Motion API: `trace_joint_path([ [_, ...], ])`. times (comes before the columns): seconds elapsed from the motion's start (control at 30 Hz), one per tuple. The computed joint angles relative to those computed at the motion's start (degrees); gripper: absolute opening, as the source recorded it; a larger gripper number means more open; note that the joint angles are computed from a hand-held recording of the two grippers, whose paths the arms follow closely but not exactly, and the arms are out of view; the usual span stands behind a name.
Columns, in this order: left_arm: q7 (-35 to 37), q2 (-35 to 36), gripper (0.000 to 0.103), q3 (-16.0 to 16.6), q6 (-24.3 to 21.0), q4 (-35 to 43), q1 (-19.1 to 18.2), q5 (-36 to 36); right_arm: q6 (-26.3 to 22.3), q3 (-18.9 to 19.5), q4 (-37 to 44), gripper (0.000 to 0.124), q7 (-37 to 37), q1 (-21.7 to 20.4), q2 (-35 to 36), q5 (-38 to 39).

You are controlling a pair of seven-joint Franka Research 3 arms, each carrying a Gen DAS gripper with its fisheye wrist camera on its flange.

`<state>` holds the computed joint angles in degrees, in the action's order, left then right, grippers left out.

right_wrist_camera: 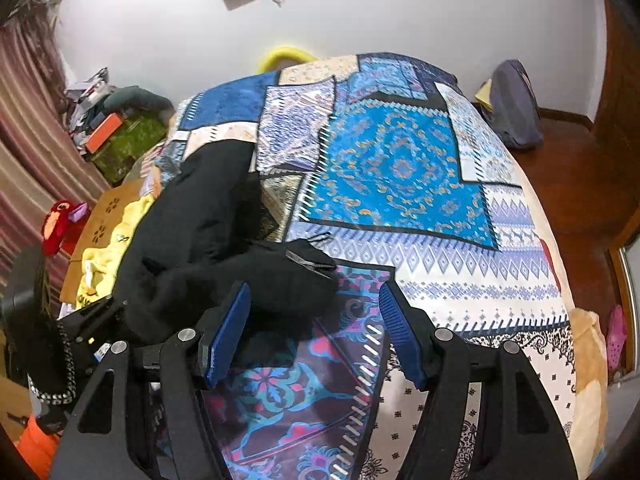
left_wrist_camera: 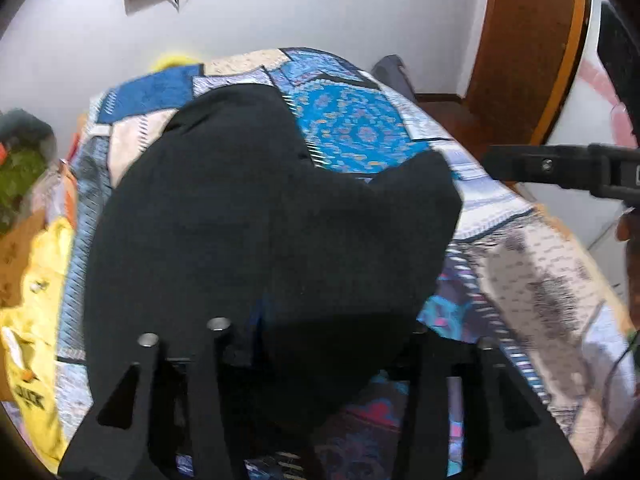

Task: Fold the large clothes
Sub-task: 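Lower the black jacket bundle onto the bedspread with the left gripper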

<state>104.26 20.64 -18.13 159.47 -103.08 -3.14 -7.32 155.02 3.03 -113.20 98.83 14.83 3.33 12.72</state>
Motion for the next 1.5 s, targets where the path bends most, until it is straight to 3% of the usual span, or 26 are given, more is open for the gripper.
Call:
trace_joint_path([
  [0.07,3.01,-1.35,0.061,-2.7,-1.77,-0.71,2.31,-4.56,0.1,0.27,0.08,0.063,-0.99,0.14,-0.2,0.78],
  [0.27,3.76,-7.18,0.062,0.19,-3.63,-4.24,0.93,-5.0,0.93,0.82,0.44,0.063,-2.48,0.87,-0.71,2.17],
  [0.4,16.67,-12.52,0.068,-1.53,-6.35,-7.0,4.51,-21.11,1.14,1.33,1.79,0.063,-4.84,1.28,-0.3,4.52],
  [0.53,20.12,-16.51,0.069,1.34,-4.26,-9.38,3.72,-27.36,1.29,1.74,3.74,0.063,-5.61,2.29,1.15,3.99],
  [0.67,11.17,-15.32,0.072,6.27,1.02,-9.03,1.11,-17.15,-0.35,2.24,6.79,0.063,-6.76,2.93,3.43,5.77],
  [0.83,-4.57,-7.67,0.072,10.12,-1.86,-2.65,0.65,-1.21,-0.97,2.38,10.41,0.063,-6.15,4.45,5.96,3.87],
  [0.93,-6.56,-3.67,0.073,8.54,-5.44,0.43,2.28,0.4,-0.89,2.5,12.31,0.063,-6.72,5.19,7.63,2.71],
  [1.13,-7.14,-2.33,0.074,6.07,-1.91,-1.51,3.43,1.41,-5.24,0.23,14.31,0.063,-2.24,6.97,11.39,-4.68],
  [1.23,-6.94,-1.68,0.076,5.05,-2.18,-1.07,4.28,1.36,-6.67,1.36,12.92,0.065,-4.97,4.75,12.48,-0.79],
  [1.37,-6.52,-1.15,0.087,4.67,-1.58,-1.36,4.31,1.58,-3.45,2.83,8.32,0.069,-9.54,2.48,11.74,6.43],
  [1.5,-9.69,-1.32,0.091,6.02,0.91,-2.77,2.55,5.37,-0.19,1.44,5.3,0.069,-7.6,4.41,10.66,3.34],
])
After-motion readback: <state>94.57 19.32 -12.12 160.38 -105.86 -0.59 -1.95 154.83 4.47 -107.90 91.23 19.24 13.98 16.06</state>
